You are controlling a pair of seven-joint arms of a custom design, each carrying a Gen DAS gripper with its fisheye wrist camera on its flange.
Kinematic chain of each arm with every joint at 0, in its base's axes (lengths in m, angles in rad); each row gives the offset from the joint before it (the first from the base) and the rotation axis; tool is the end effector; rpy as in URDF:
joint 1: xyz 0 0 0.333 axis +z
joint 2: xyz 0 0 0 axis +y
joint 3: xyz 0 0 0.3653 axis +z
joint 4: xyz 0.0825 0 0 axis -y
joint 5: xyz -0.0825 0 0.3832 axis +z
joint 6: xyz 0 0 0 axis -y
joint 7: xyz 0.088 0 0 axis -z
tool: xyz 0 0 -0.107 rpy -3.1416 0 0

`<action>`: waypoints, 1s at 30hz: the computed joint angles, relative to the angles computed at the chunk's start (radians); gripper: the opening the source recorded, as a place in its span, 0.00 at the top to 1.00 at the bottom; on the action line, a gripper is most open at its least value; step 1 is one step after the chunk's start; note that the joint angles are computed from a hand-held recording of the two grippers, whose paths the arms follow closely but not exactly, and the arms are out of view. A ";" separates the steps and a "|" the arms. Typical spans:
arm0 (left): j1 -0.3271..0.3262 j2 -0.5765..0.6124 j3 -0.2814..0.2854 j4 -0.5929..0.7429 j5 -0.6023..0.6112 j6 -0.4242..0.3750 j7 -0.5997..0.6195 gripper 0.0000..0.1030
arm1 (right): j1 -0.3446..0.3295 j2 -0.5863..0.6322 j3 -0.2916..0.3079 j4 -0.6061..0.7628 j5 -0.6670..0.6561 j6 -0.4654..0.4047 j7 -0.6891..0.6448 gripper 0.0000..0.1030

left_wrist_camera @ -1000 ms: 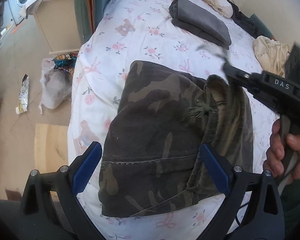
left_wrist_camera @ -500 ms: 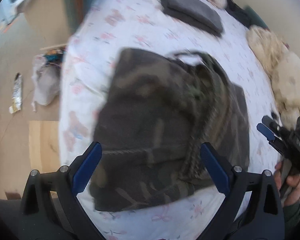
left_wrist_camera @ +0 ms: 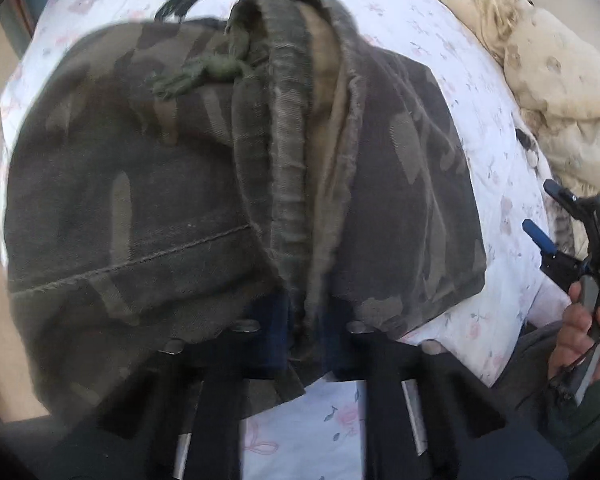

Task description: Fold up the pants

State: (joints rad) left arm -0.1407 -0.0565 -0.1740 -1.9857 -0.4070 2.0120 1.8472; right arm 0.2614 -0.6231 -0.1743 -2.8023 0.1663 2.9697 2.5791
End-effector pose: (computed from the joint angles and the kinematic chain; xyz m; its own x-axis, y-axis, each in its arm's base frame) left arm 0.5132 -0.1938 0.5497 -0.4167 -0.8455 0.3340 -0.9090 0.3897 -0.1476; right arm 0.3551 0.0132 0.5084 -0.6012 -0.3936 -0.6955 -0.4030 0.9008 -0.1615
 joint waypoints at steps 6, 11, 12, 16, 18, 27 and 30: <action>0.032 -0.059 0.053 0.041 -0.233 -0.159 0.159 0.93 | -0.009 -0.029 -0.006 -0.018 0.010 -0.006 0.013 0.31; 0.038 -0.050 0.008 -0.003 0.007 -0.097 0.033 0.80 | -0.009 -0.015 -0.007 0.002 0.003 -0.064 -0.001 0.31; 0.036 -0.046 -0.001 -0.005 0.054 -0.075 -0.014 0.73 | -0.009 -0.009 -0.005 0.005 0.006 -0.072 -0.004 0.31; 0.021 -0.081 0.001 -0.026 0.082 -0.010 -0.014 0.48 | 0.004 0.011 -0.005 0.019 0.024 -0.104 -0.022 0.31; 0.011 -0.138 -0.007 -0.085 0.085 0.136 0.010 0.48 | -0.002 0.018 0.009 0.020 0.026 -0.119 -0.023 0.31; -0.013 -0.082 -0.048 -0.091 0.279 0.169 -0.027 0.53 | 0.113 0.039 -0.005 -0.045 0.172 -0.093 0.024 0.34; -0.016 -0.030 -0.036 -0.065 0.284 0.084 -0.061 0.51 | 0.104 0.076 0.031 -0.006 0.127 -0.160 -0.001 0.37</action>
State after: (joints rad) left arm -0.1568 -0.0867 -0.2095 -2.0505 -0.1226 2.0956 1.7857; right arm 0.3655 -0.5467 -0.1432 -2.8084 0.2930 2.8094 2.5777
